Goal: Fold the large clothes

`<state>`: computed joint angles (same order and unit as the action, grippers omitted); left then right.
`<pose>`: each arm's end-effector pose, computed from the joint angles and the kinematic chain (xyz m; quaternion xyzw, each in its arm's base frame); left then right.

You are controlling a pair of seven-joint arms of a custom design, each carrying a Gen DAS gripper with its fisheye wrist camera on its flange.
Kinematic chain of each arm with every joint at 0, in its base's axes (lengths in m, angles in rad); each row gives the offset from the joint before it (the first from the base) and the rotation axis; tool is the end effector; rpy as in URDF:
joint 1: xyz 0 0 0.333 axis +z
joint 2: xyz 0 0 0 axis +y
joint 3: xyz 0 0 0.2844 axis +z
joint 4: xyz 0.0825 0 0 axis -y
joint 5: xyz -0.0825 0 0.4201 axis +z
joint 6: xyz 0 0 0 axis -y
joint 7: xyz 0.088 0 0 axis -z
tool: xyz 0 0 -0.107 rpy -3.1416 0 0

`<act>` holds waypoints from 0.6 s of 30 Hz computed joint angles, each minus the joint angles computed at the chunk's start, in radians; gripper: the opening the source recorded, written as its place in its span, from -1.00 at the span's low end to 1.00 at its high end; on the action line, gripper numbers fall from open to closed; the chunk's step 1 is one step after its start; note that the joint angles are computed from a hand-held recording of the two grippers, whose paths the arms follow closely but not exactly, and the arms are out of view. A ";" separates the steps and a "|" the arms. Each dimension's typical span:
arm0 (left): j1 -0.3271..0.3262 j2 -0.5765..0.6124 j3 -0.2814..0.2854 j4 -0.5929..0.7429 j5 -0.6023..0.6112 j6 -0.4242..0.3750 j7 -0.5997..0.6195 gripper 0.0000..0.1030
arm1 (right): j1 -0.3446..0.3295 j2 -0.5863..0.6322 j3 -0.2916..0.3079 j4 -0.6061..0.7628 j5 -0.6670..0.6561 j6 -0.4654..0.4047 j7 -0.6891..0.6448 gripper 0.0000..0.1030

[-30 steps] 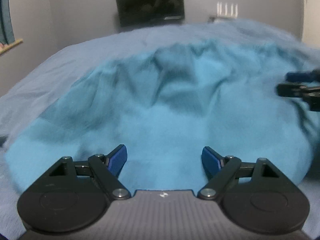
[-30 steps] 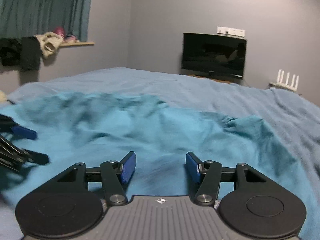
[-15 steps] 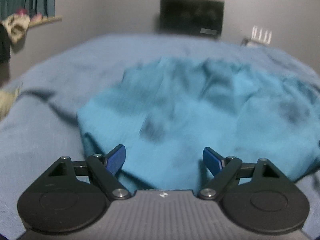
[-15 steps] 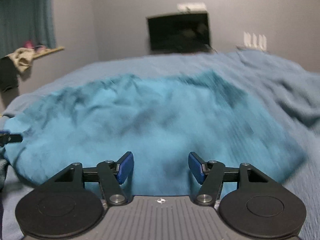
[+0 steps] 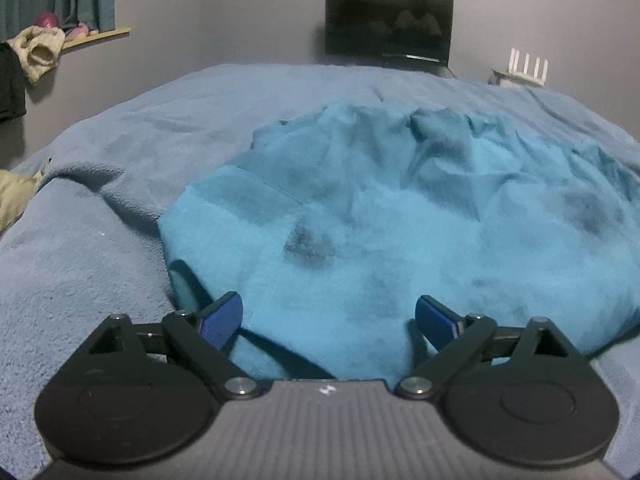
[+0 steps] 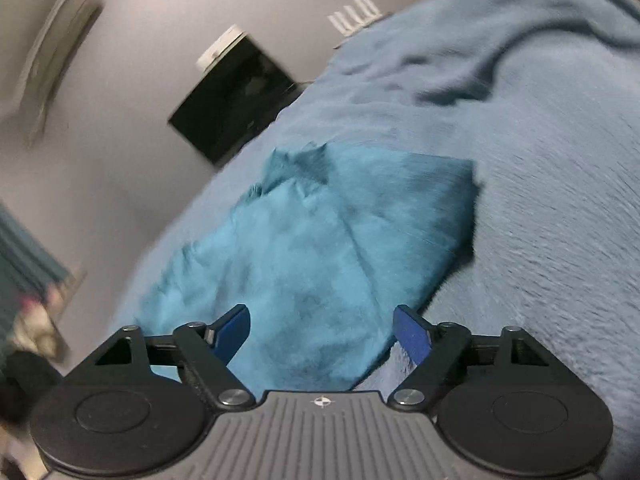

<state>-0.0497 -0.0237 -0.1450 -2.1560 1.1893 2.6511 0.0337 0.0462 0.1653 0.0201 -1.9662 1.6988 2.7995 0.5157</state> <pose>0.5795 -0.1402 0.4014 -0.7480 0.4988 -0.2418 0.3649 0.6367 -0.0048 0.3719 -0.4768 0.7102 -0.0714 0.5129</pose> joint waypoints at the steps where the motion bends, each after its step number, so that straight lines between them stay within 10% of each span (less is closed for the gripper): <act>1: -0.002 0.006 -0.001 0.006 -0.012 -0.008 0.019 0.83 | -0.004 -0.003 -0.002 -0.004 -0.007 -0.008 0.025 0.47; 11: -0.011 0.035 0.008 0.026 0.012 -0.004 0.035 0.91 | 0.053 0.117 0.007 0.054 -0.541 0.166 0.472 0.36; 18: -0.011 0.048 0.018 0.036 0.010 0.012 0.037 0.94 | -0.099 0.253 0.173 0.220 -0.264 0.188 0.277 0.51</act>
<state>-0.0609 0.0243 -0.1273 -2.1205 1.1993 2.6632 0.0705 -0.0532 0.4180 0.1934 -1.7461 1.4343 2.9880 0.7927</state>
